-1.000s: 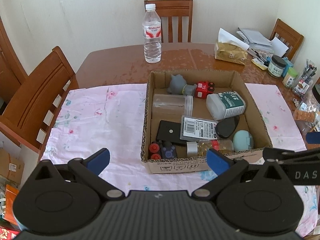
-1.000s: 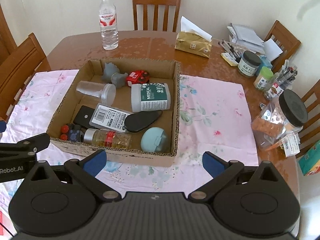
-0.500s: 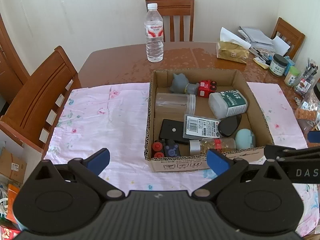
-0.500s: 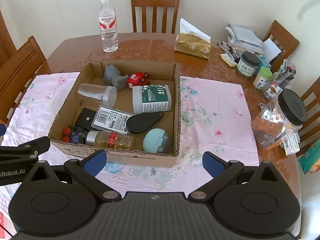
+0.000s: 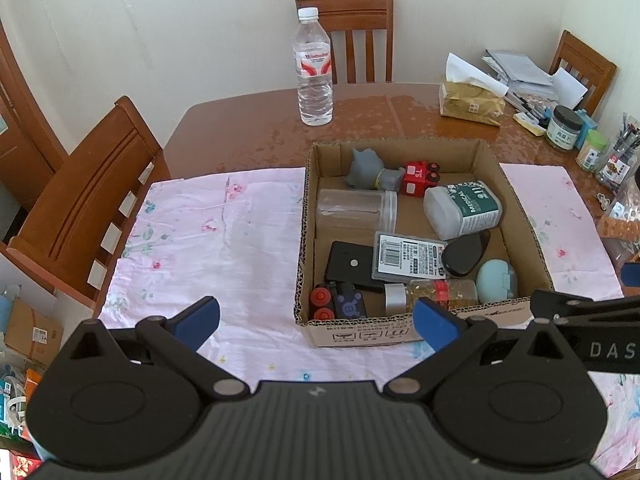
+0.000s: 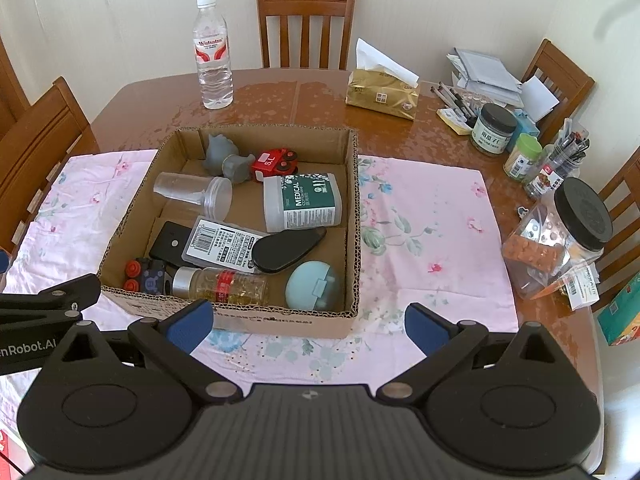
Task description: Organize rigid objects
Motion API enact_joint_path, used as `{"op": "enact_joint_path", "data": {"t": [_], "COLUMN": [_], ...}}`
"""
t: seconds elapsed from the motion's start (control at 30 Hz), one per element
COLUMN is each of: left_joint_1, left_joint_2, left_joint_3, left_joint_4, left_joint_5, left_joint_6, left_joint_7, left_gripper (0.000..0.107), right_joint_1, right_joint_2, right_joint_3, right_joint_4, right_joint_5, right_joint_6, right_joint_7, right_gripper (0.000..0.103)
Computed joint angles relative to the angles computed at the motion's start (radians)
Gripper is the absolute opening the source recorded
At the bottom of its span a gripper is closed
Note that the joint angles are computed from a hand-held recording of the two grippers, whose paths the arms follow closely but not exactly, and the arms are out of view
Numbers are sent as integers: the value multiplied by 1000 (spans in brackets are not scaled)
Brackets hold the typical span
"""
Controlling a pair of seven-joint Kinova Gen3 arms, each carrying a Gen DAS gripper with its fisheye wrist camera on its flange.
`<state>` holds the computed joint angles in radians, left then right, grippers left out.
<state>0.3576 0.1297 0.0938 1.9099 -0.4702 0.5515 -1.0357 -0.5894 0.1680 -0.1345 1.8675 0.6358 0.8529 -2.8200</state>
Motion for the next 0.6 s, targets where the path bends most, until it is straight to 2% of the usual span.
{"op": "enact_joint_path", "data": {"t": [0.6], "left_joint_1": [14], "left_joint_2": [23], "left_joint_3": [-9], "left_joint_4": [-7], "left_joint_5": [-5], "left_joint_6": [8], "left_joint_7": [29], "left_gripper": [102], "right_joint_1": [4], "right_joint_2": [11], "right_joint_3": [9], "right_joint_4": [8], "right_joint_5": [3], "right_joint_6": [-17], "right_joint_7": [-22], "right_gripper": [103]}}
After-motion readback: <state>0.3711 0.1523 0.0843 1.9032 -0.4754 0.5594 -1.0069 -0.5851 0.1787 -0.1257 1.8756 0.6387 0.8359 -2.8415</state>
